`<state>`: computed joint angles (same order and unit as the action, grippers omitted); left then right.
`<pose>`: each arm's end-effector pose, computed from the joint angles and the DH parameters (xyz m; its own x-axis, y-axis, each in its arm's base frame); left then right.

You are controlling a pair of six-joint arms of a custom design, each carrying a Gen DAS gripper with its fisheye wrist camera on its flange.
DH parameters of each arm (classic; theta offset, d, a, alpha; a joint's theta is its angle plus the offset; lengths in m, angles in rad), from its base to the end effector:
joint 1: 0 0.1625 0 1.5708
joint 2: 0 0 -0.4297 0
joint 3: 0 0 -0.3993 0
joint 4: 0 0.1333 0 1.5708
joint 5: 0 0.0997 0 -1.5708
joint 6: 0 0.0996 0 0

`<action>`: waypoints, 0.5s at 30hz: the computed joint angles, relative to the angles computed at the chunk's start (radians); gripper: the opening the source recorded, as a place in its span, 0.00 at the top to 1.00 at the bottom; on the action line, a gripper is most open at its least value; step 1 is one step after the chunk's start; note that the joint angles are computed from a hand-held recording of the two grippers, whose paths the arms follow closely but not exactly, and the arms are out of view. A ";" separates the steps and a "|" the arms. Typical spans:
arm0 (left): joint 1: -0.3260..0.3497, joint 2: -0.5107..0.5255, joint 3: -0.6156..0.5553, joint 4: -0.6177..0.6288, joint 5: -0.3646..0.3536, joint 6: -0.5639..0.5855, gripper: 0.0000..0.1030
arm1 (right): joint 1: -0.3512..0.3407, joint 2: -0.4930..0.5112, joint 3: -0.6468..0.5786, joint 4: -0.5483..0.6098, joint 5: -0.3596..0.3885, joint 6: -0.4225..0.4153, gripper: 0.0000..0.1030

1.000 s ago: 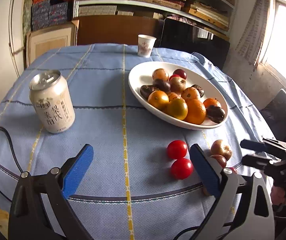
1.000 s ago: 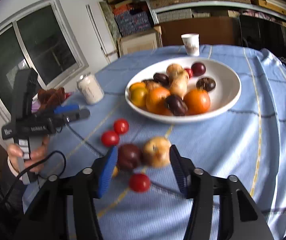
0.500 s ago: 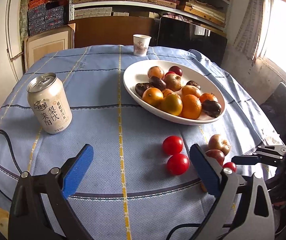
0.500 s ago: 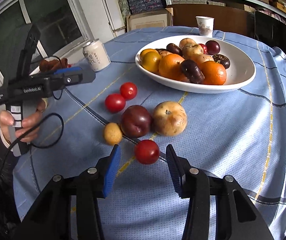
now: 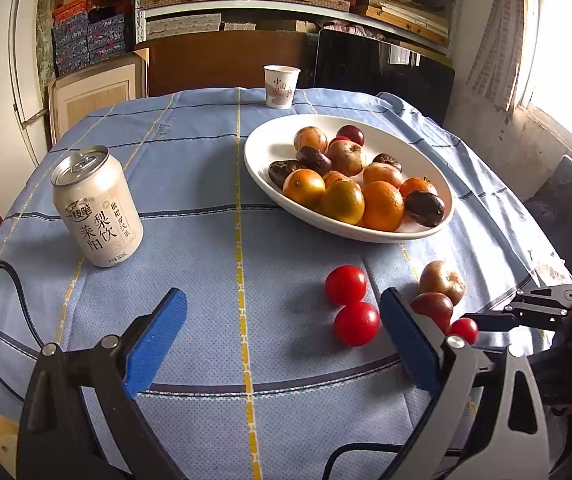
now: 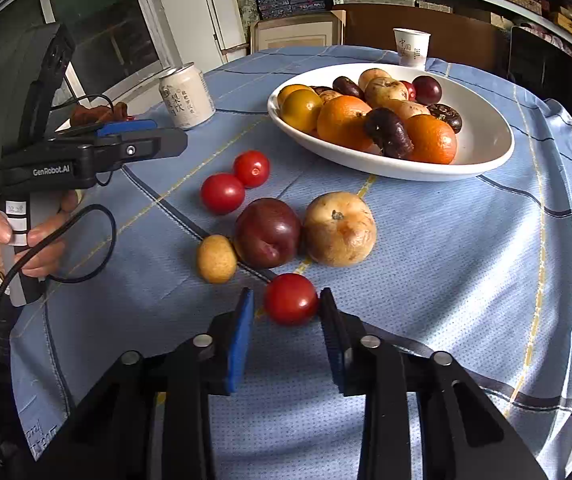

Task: Organize fruits
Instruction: 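Grasp a red cherry tomato with the right tool and lift it, then grasp the small brown fruit with the left tool while the right tool holds the tomato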

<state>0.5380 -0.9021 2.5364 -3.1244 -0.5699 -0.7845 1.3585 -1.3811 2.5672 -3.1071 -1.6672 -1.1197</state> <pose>-0.1773 -0.3587 0.0396 -0.7591 -0.0083 -0.6509 0.4516 0.7134 -0.5358 0.0454 -0.3766 0.1555 -0.5993 -0.7209 0.3482 -0.7831 0.6181 -0.0682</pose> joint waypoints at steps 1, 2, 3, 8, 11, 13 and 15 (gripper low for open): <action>0.000 -0.001 0.000 0.002 0.000 -0.001 0.08 | -0.001 0.000 -0.001 0.000 0.001 0.002 0.72; 0.000 -0.002 0.001 0.004 -0.001 -0.002 0.08 | -0.002 -0.002 -0.003 0.006 0.003 0.004 0.74; 0.000 -0.002 0.001 0.004 -0.001 -0.002 0.08 | -0.004 -0.004 -0.004 0.011 0.006 0.006 0.74; 0.001 -0.004 0.001 0.010 -0.014 -0.001 0.08 | -0.038 -0.071 -0.021 0.103 0.080 0.021 0.75; 0.007 0.009 -0.001 -0.051 -0.098 0.100 0.08 | -0.089 -0.144 -0.050 0.229 0.190 0.055 0.75; 0.003 0.032 -0.003 -0.110 -0.180 0.192 0.08 | -0.116 -0.173 -0.064 0.274 0.241 0.075 0.75; -0.023 0.061 -0.005 -0.128 -0.206 0.247 0.21 | -0.126 -0.181 -0.064 0.267 0.251 0.085 0.75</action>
